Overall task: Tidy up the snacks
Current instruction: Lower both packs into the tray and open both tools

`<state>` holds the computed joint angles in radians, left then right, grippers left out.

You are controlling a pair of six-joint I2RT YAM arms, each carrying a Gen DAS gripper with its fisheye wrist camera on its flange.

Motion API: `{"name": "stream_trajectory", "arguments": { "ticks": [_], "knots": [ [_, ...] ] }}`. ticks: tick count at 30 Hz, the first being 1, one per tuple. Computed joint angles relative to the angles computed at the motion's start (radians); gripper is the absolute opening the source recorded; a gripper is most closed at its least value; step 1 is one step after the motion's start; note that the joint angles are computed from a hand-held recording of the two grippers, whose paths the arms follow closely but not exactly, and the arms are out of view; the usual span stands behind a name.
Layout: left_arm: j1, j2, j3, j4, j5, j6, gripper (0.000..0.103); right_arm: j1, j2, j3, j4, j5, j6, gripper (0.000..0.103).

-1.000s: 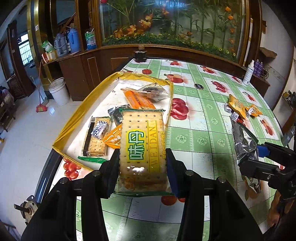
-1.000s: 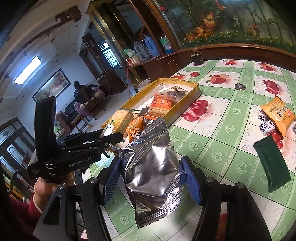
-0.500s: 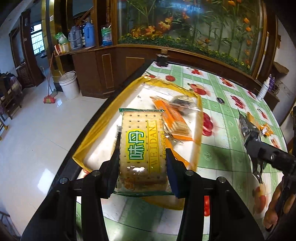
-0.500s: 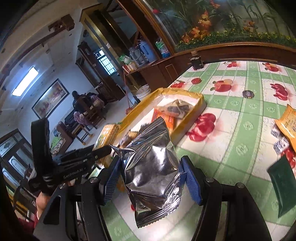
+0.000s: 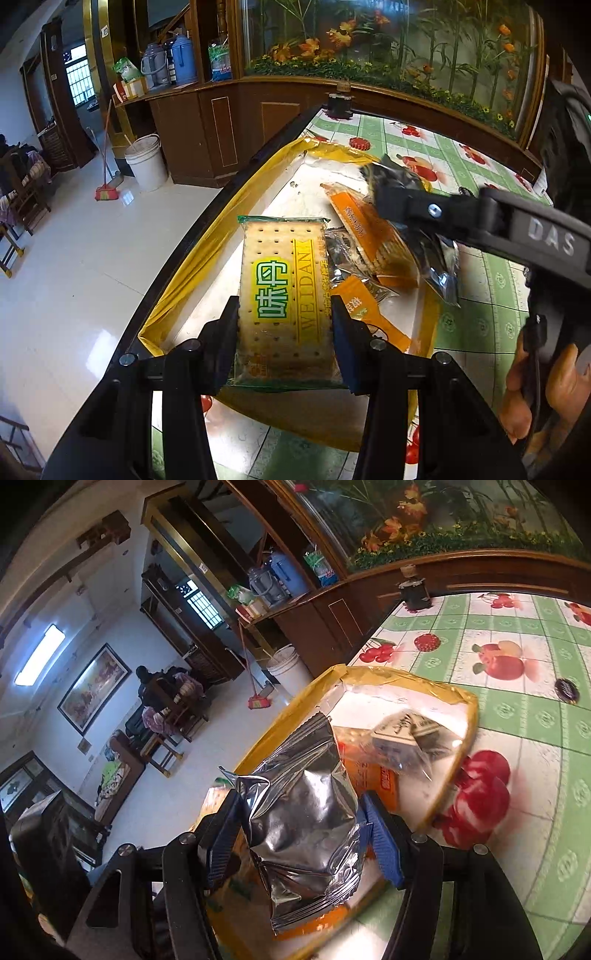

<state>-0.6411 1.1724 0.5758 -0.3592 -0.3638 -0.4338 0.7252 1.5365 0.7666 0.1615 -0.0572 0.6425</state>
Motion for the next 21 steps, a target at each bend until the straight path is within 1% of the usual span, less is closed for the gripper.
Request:
{"name": "stream_trajectory", "arguments": {
  "ticks": [3,4,5,6,7,9,10,14,17,21],
  "knots": [
    [0.016,0.012,-0.005,0.010,0.003,0.006,0.045,-0.013,0.068,0.057,-0.009,-0.010,-0.004,0.066],
    [0.023,0.018,-0.004,0.008,0.007,0.008,0.045,-0.019,0.085,0.070,-0.014,-0.019,-0.002,0.068],
    [0.029,0.026,-0.003,0.010,0.008,0.010,0.047,-0.026,0.099,0.079,-0.017,-0.028,-0.002,0.068],
    [0.030,0.034,0.001,0.001,-0.001,0.001,0.054,-0.027,0.104,0.081,-0.020,-0.032,0.002,0.069],
    [0.026,0.041,0.007,-0.009,-0.014,-0.011,0.064,-0.027,0.102,0.076,-0.018,-0.033,0.008,0.070],
    [0.018,0.031,0.005,-0.011,-0.029,-0.023,0.069,-0.023,0.078,0.044,0.011,-0.027,0.021,0.070],
    [0.011,0.018,0.000,-0.012,-0.035,-0.027,0.069,-0.025,0.069,0.031,0.025,-0.026,0.024,0.071],
    [-0.028,-0.011,-0.002,-0.031,-0.067,-0.051,0.069,-0.024,-0.033,-0.055,0.043,-0.004,0.040,0.073],
    [-0.063,-0.029,-0.004,-0.045,-0.090,-0.073,0.072,-0.022,-0.137,-0.129,0.032,0.024,0.047,0.073],
    [-0.120,-0.047,0.003,-0.075,-0.109,-0.106,0.072,-0.009,-0.308,-0.240,-0.029,0.091,0.068,0.075]
  ]
}}
